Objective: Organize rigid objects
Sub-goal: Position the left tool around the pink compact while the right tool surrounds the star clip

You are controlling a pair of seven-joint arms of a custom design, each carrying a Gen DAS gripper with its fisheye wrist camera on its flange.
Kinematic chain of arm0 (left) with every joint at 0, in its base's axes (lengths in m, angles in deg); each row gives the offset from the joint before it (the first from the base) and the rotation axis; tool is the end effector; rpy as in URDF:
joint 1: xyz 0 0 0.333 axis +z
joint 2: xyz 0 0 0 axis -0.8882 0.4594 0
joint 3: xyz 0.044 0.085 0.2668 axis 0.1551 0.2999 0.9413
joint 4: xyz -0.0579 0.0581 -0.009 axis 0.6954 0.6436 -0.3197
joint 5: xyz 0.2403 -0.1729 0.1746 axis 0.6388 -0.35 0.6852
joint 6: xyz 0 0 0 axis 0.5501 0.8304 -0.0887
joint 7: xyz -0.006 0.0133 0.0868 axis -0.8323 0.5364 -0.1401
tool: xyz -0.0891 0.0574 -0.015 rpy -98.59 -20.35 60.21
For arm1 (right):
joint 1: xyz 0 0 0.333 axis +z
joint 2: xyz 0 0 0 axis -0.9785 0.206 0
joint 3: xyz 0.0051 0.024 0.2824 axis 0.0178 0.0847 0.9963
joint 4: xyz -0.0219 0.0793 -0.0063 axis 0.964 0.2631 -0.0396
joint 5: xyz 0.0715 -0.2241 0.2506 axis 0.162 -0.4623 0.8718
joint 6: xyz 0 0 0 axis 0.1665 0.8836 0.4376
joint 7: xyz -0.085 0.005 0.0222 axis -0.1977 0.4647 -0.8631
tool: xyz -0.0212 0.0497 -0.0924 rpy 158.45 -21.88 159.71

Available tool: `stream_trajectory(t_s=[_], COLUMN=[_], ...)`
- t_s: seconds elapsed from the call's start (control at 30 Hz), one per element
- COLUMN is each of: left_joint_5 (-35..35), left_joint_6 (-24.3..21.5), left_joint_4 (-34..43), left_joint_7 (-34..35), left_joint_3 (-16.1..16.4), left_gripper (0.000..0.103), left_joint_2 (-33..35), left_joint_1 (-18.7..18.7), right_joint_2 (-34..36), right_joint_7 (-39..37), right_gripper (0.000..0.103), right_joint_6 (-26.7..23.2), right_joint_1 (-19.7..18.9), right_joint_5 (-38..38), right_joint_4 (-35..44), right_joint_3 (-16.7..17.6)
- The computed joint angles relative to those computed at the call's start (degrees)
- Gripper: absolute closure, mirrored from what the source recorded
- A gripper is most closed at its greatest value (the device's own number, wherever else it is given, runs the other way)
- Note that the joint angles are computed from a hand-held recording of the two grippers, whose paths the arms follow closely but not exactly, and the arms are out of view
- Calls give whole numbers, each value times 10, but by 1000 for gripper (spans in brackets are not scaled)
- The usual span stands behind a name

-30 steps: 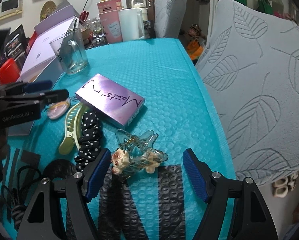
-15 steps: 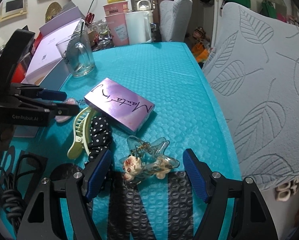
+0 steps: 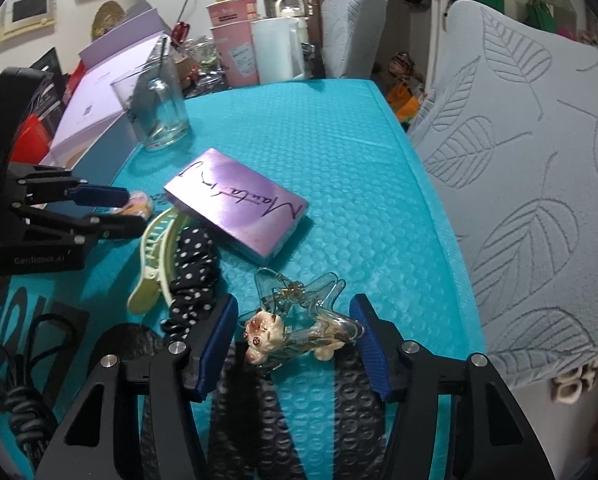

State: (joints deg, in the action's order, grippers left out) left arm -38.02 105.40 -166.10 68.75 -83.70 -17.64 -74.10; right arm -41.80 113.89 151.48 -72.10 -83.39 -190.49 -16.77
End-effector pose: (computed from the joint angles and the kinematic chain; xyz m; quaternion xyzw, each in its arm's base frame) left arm 0.5022 -0.2215 0.4660 -0.2960 0.9257 -0.2204 0.0832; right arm 0.3423 0.1119 0.4681 -0.5893 0.7453 -0.2182 0.2227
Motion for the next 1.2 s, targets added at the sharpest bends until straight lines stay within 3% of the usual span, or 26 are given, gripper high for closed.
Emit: stream_trajectory(t_s=[0.17, 0.33, 0.4, 0.57, 0.63, 0.8, 0.87, 0.93, 1.0, 1.07, 1.17, 1.2], left_joint_5=[-13, -63, -77, -98, -115, 32, 81, 104, 115, 137, 176, 193], left_joint_6=[28, 3, 18, 126, 139, 85, 89, 97, 77, 67, 60, 57], left_joint_4=[-35, -50, -66, -101, -100, -39, -32, -24, -4, 11, 30, 39], left_joint_7=[9, 40, 50, 28, 38, -68, -102, -113, -119, -128, -158, -174], left_joint_3=[0, 8, 8, 7, 12, 5, 3, 1, -1, -2, 0, 3], left_gripper=[67, 67, 67, 67, 66, 66, 65, 64, 64, 59, 41, 29], left_joint_2=[-24, -41, -52, -64, -64, -13, -1, 7, 20, 31, 46, 53], left_joint_1=[-2, -4, -9, -20, -25, -14, -14, -13, -12, -13, -15, -16], right_joint_2=[-23, -43, -51, -66, -70, -67, -65, -64, -59, -55, -46, -44], right_joint_7=[4, 4, 4, 4, 4, -5, -9, -12, -16, -20, -24, -25], right_gripper=[46, 46, 46, 45, 45, 45, 45, 45, 45, 45, 45, 45], right_joint_6=[-7, -16, -18, -25, -24, -14, -13, -12, -11, -6, -4, -2], right_joint_1=[6, 17, 19, 20, 21, 24, 19, 18, 18, 18, 16, 15], right_joint_5=[5, 13, 14, 16, 19, 29, 27, 28, 31, 34, 38, 38], right_joint_4=[-15, -27, -32, -39, -41, -42, -39, -37, -33, -32, -26, -25], right_joint_3=[2, 2, 3, 4, 3, -7, -5, -6, -9, -12, -12, -12])
